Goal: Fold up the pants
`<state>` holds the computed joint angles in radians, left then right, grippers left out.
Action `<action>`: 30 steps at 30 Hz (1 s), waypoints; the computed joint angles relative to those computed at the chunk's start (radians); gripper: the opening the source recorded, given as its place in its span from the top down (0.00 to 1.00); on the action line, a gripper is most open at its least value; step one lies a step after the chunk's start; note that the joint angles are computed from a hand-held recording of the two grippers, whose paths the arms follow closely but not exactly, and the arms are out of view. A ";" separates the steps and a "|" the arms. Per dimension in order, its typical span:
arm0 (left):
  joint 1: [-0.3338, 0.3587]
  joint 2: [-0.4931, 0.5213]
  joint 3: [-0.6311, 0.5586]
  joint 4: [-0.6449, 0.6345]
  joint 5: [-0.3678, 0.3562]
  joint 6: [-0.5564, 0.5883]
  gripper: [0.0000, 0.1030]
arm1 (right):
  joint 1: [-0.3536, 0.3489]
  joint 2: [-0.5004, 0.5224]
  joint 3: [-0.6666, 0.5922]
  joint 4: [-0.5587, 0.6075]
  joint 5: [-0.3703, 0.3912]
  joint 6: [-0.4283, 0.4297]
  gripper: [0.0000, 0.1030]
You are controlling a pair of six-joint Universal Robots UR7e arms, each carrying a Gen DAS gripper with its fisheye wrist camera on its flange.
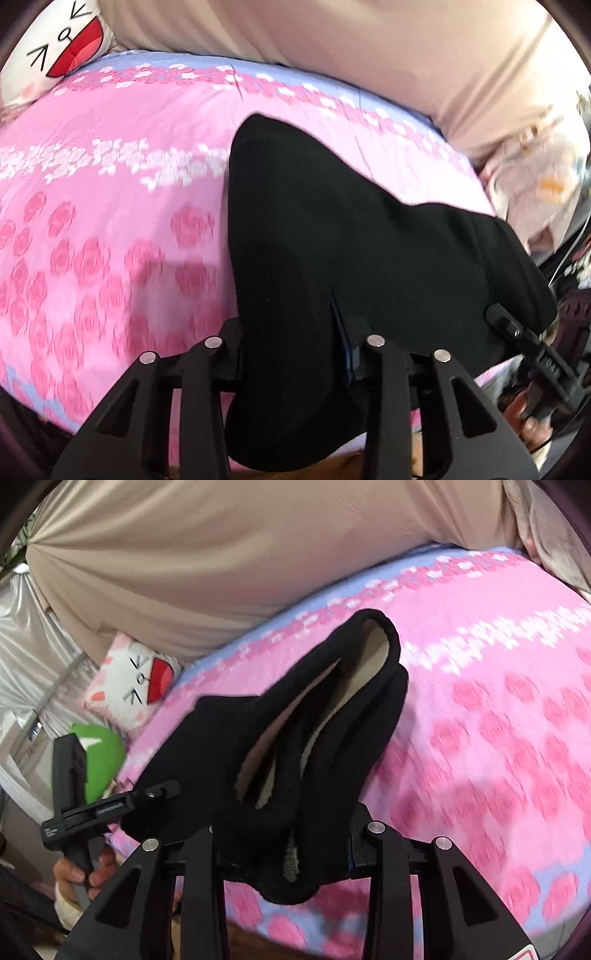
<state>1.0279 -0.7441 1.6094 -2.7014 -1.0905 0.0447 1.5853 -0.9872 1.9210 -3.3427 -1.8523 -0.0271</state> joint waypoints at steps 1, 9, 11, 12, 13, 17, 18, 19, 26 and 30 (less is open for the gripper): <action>-0.006 0.002 0.014 -0.021 0.024 0.007 0.57 | -0.001 0.003 0.005 0.004 -0.013 0.007 0.59; 0.006 0.058 -0.021 -0.019 0.050 -0.049 0.04 | -0.044 0.008 0.040 -0.029 0.027 0.103 0.36; 0.002 0.069 -0.020 -0.047 0.067 -0.037 0.04 | -0.035 0.025 0.022 -0.020 0.013 0.099 0.29; 0.001 0.068 -0.016 -0.052 0.063 -0.034 0.04 | -0.031 0.033 0.017 -0.023 0.002 0.095 0.28; 0.001 0.074 -0.027 -0.043 0.058 -0.032 0.04 | -0.024 0.045 0.007 -0.027 -0.006 0.097 0.26; -0.005 0.085 -0.044 -0.033 0.045 -0.024 0.21 | -0.018 0.080 -0.026 -0.048 -0.017 0.069 0.36; -0.011 0.080 -0.037 -0.039 0.055 -0.016 0.31 | -0.020 0.082 -0.031 -0.046 -0.011 0.067 0.41; -0.020 0.076 -0.029 -0.052 0.075 -0.005 0.37 | -0.019 0.086 -0.038 -0.048 -0.010 0.065 0.51; -0.045 0.039 -0.001 -0.059 0.081 0.018 0.68 | 0.024 0.084 -0.037 -0.096 -0.056 -0.015 0.65; -0.066 0.009 0.029 -0.080 0.071 0.039 0.69 | 0.044 0.062 -0.019 -0.117 -0.063 -0.058 0.66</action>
